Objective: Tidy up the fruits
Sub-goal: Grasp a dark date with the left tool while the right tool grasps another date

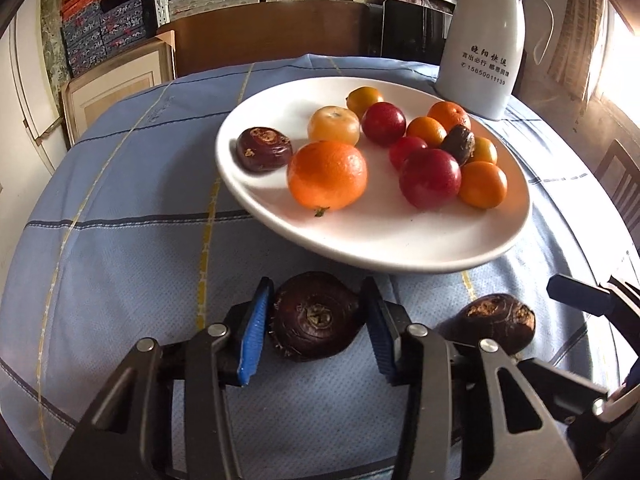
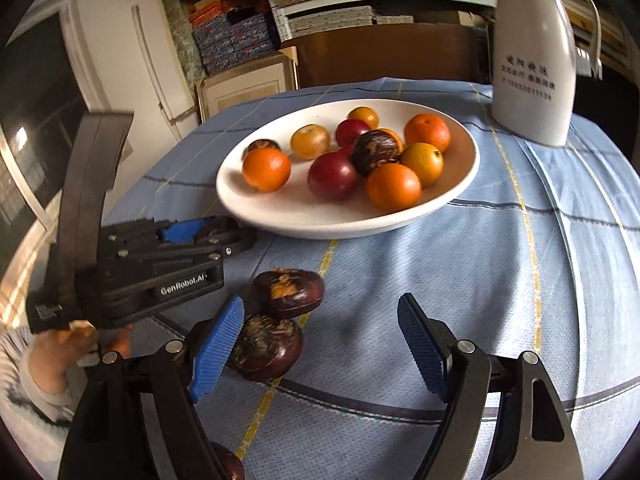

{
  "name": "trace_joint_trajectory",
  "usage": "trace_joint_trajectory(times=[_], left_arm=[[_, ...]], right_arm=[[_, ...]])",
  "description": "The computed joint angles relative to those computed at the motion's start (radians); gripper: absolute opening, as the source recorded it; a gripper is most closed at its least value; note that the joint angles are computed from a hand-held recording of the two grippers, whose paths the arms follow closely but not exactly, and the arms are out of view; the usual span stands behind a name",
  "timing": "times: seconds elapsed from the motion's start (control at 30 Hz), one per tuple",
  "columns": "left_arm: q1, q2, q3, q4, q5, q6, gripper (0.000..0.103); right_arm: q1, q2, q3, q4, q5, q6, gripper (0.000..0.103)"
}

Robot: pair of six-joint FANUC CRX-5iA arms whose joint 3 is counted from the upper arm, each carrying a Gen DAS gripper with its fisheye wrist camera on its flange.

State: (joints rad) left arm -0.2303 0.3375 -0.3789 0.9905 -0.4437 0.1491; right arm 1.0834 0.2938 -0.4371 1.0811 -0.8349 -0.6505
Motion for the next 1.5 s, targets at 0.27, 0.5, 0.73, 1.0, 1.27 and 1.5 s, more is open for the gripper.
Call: trace_joint_trajectory(times=[0.27, 0.5, 0.73, 1.0, 1.27, 1.5], left_arm=[[0.063, -0.029, -0.04, 0.028, -0.013, 0.039, 0.044], [0.085, -0.128, -0.183, 0.117, -0.02, -0.117, 0.044], [0.088, -0.18, -0.249, 0.139, -0.014, -0.172, 0.045], [0.075, -0.189, -0.257, 0.118, 0.017, -0.174, 0.048], [0.074, -0.184, -0.247, 0.088, 0.028, -0.139, 0.063], [0.055, -0.202, -0.276, 0.164, 0.039, -0.234, 0.044]], right_arm=[[0.005, 0.002, 0.003, -0.01, -0.007, 0.01, 0.08], [0.022, -0.014, -0.02, -0.014, 0.02, -0.022, 0.08], [0.069, 0.007, 0.004, -0.023, -0.016, -0.009, 0.08], [0.049, 0.058, 0.083, -0.089, -0.06, 0.089, 0.076], [0.02, 0.092, 0.14, -0.145, -0.028, 0.203, 0.046], [0.043, 0.09, 0.142, -0.156, -0.046, 0.237, 0.046]])
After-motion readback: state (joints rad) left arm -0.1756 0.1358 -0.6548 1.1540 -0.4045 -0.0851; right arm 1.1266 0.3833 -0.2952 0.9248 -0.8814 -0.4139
